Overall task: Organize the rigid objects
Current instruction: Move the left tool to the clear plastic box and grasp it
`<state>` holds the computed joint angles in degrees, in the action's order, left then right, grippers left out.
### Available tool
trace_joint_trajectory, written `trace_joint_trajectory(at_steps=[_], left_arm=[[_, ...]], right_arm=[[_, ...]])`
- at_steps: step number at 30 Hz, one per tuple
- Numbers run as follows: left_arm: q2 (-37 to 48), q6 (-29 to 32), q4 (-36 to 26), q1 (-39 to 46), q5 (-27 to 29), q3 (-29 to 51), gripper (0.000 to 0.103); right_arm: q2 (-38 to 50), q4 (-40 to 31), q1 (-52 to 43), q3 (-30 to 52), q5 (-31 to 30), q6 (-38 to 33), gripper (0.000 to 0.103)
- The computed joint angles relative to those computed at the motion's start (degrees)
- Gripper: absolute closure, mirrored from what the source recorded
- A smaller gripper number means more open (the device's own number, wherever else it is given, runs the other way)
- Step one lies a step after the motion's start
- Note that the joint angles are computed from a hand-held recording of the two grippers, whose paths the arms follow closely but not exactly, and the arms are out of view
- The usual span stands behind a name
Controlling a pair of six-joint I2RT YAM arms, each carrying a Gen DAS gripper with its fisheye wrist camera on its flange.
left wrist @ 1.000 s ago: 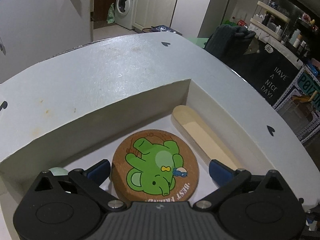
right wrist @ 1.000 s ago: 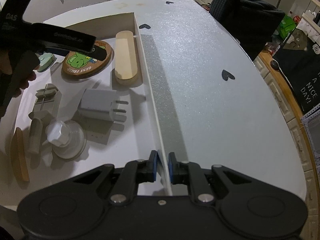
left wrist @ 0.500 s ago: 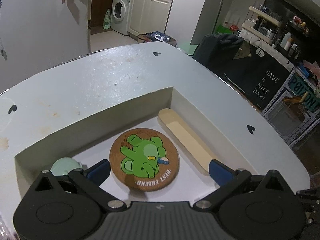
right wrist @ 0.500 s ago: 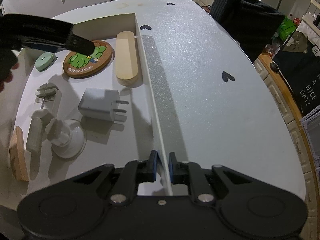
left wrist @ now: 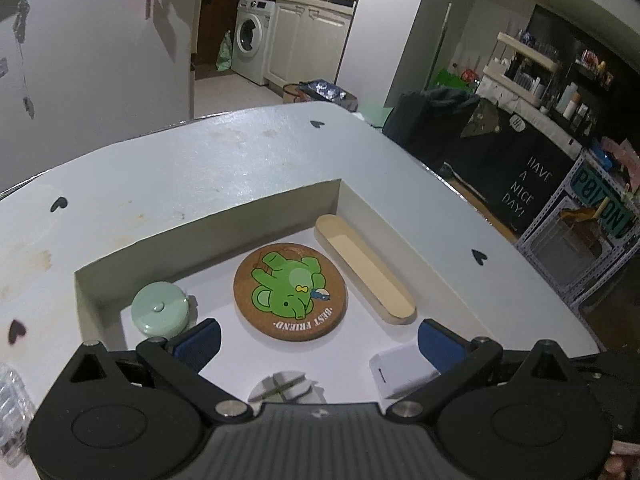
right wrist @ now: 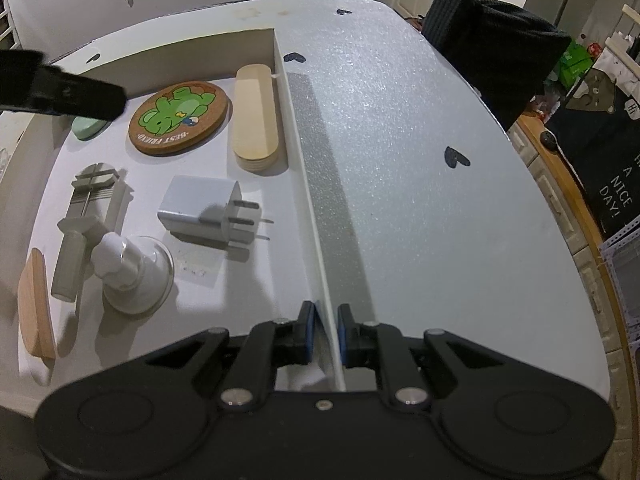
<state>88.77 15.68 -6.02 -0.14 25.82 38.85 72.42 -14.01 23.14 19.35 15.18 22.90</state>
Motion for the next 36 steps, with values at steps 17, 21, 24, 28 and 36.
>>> trace_joint_trajectory(at_steps=[17, 21, 24, 28, 36], left_arm=[[-17.0, 5.2, -7.3, 11.4, 6.7, -7.4, 0.0], [-18.2, 6.7, -8.5, 15.6, 8.1, -7.5, 0.0], [-18.4, 6.8, -8.0, 18.9, 7.9, -7.7, 0.0], [-16.8, 5.5, -6.6, 24.0, 7.9, -7.2, 0.0], [-8.6, -1.6, 1.1, 31.7, 2.3, -5.2, 0.0]], right_arm=[[-0.6, 0.5, 0.2, -0.5, 0.2, -0.4, 0.089], [-0.6, 0.5, 0.2, -0.5, 0.2, -0.5, 0.089], [-0.7, 0.4, 0.1, -0.5, 0.1, -0.5, 0.089], [-0.8, 0.4, 0.1, -0.6, 0.1, -0.6, 0.089], [-0.7, 0.5, 0.3, -0.5, 0.2, -0.4, 0.089]])
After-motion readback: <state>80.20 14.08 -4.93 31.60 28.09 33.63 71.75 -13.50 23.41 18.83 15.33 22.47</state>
